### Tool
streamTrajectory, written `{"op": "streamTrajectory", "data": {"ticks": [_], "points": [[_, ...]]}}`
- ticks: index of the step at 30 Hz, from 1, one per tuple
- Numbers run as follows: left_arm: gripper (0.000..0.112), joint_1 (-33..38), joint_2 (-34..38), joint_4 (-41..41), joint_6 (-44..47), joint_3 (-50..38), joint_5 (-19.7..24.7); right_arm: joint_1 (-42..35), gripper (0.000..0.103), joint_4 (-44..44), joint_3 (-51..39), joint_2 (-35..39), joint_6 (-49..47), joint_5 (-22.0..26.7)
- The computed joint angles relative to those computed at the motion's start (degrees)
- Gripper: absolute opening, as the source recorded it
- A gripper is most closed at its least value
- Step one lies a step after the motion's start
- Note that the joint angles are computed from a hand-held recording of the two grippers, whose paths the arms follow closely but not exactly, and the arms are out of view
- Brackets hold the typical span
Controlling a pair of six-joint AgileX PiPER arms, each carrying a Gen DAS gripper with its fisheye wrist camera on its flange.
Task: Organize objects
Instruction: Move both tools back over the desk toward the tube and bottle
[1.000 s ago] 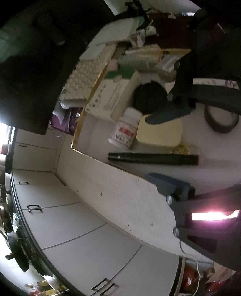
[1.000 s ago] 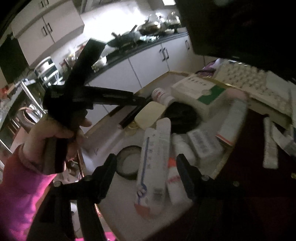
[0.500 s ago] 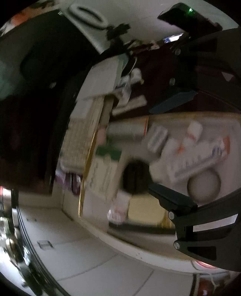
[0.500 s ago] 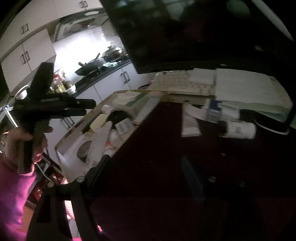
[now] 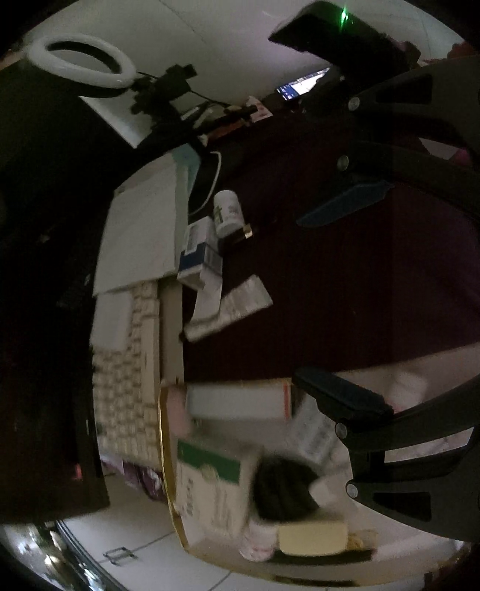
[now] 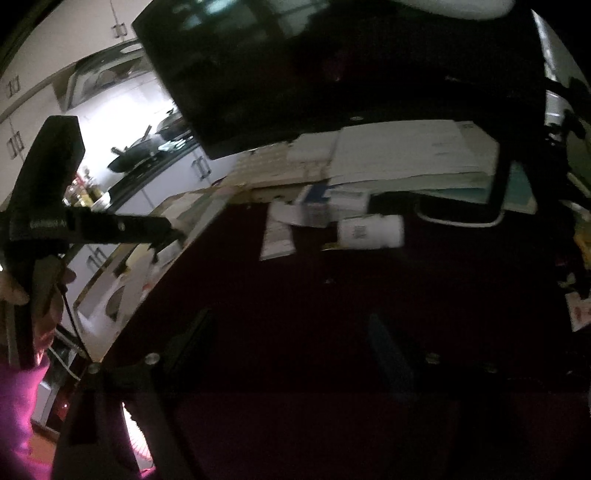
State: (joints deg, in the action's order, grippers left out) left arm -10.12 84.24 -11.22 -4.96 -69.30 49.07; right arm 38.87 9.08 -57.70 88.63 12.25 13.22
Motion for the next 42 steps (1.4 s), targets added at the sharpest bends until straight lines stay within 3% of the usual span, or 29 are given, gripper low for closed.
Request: {"op": "streamTrajectory", "data": {"ticks": [7,11,16,22,26,28,32,42], "points": [[0.079,-5.32,11.44,6.03,-7.02,-8.97,0.71,-4.11,0.085,-7.03,-0.24,0.24,6.67,1.58],[0.079,-7.11,17.34,11.66,-12.93,-12.99,0.96,-7.13,0.085,1.78,0.05,0.6,-0.67,1.06],[0.079,-8.16,22.54,17.96,-19.5,-15.94,0.73,-7.46,0.085,-2.51,-3.7,3.57,1.99,3.18],[0.078,-9.75,23.72,23.76,-22.45,-15.9,0.34,-7.44,0.085,-3.47,-8.86,7.42,2.35,4.53],[0.053,-9.87,21.7,26.01,-23.44,-12.47,-2.53,-6.94,0.085,-5.14,-11.93,9.73,3.83,5.6],[0.049,-9.35,20.9,25.47,-21.95,-11.7,-2.49,-6.72,0.085,-6.65,-14.27,11.35,4.94,8.24],[0.049,-8.85,20.06,24.5,-20.45,-10.99,-2.46,-7.79,0.084,-4.38,-21.11,15.89,3.83,15.73],[0.049,-8.56,19.25,24.78,-19.47,-9.84,-3.09,-7.79,0.084,-10.2,-34.48,22.26,8.48,23.51]]}}
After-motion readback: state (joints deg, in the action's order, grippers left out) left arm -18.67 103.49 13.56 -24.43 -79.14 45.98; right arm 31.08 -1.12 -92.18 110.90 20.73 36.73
